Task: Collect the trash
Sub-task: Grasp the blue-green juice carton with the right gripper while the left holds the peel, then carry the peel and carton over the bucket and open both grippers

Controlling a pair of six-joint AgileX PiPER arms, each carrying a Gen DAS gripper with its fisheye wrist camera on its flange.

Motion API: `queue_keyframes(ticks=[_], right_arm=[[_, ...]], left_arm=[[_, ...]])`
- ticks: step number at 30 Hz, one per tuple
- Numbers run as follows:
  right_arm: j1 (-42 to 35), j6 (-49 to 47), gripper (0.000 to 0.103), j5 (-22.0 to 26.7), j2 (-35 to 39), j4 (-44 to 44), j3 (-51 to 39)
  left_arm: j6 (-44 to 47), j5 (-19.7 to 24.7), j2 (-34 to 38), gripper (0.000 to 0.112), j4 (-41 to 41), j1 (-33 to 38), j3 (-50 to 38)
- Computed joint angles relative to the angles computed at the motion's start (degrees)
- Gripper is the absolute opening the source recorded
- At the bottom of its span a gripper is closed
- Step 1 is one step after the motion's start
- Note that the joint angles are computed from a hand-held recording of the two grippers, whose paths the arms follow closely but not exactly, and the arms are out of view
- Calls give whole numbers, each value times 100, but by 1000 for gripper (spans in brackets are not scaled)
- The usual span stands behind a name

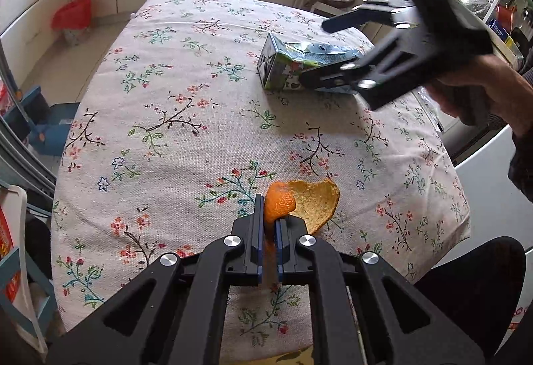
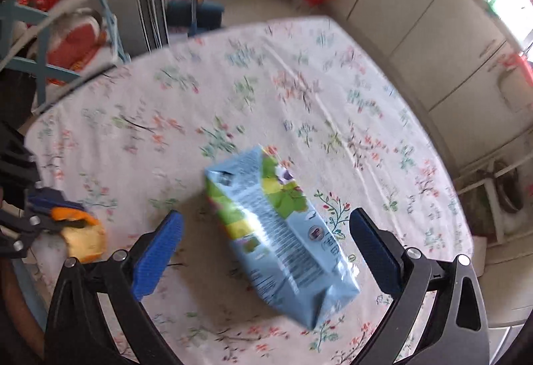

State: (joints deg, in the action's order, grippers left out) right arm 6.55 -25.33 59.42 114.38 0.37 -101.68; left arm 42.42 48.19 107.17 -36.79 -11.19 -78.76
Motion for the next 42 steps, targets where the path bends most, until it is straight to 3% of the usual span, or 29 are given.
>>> queue_keyframes(ticks=[4, 6, 7, 8, 11, 16, 18, 20, 22, 23, 28, 33, 37, 39, 42], right_arm=[[-183, 191, 95, 10, 83, 278, 174], [-283, 414, 86, -100, -111, 428, 562], [-357, 574, 73, -149, -250, 546, 834], [-454, 743, 67, -243, -444, 717, 1187], [-635, 1146, 60, -715, -1112, 1075, 2200], [-812, 1050, 60, -1527, -2078, 1849, 3509], [-741, 1247, 61, -1619, -2082, 1683, 3523], [-628, 1425, 69, -1801, -2054, 1467, 3578], [-638, 1401, 66, -2033, -2011, 1542, 3660], [-629, 1429, 59, -2060, -1959, 1573, 3586], [-1092, 765, 59, -1844, -2067, 3038, 3699], [-1644, -132, 58, -1606, -2654, 4838, 4372], [-1785, -566, 58, -1514, -3176, 5741, 4919], [-1710, -404, 58, -1639, -3420, 5655, 5102], [-1118, 442, 58, -2252, -3657, 4538, 5178]], left_arm=[[-26, 0, 6, 5, 25, -33, -5], [-50, 25, 32, 5, -7, -15, -25], [-62, 20, 37, 5, -20, -14, -22], [-77, 8, 36, 5, -33, -14, -11], [-107, -20, 40, 5, -78, -8, 12], [-140, -65, 32, 6, -170, -15, 68], [-126, -119, 29, 7, -195, -28, 92], [-65, -136, 34, 7, -320, 6, 130], [-3, -150, 27, 7, -431, 36, 177], [26, -167, 11, 7, -452, 37, 204], [435, -352, -291, 5, -751, -21, 472], [838, -540, -724, 5, -1251, 85, 856], [1033, -704, -1053, 5, -1353, 105, 1217], [1047, -724, -1183, 5, -1350, 135, 1371], [1051, -725, -1269, 5, -1412, 188, 1519]])
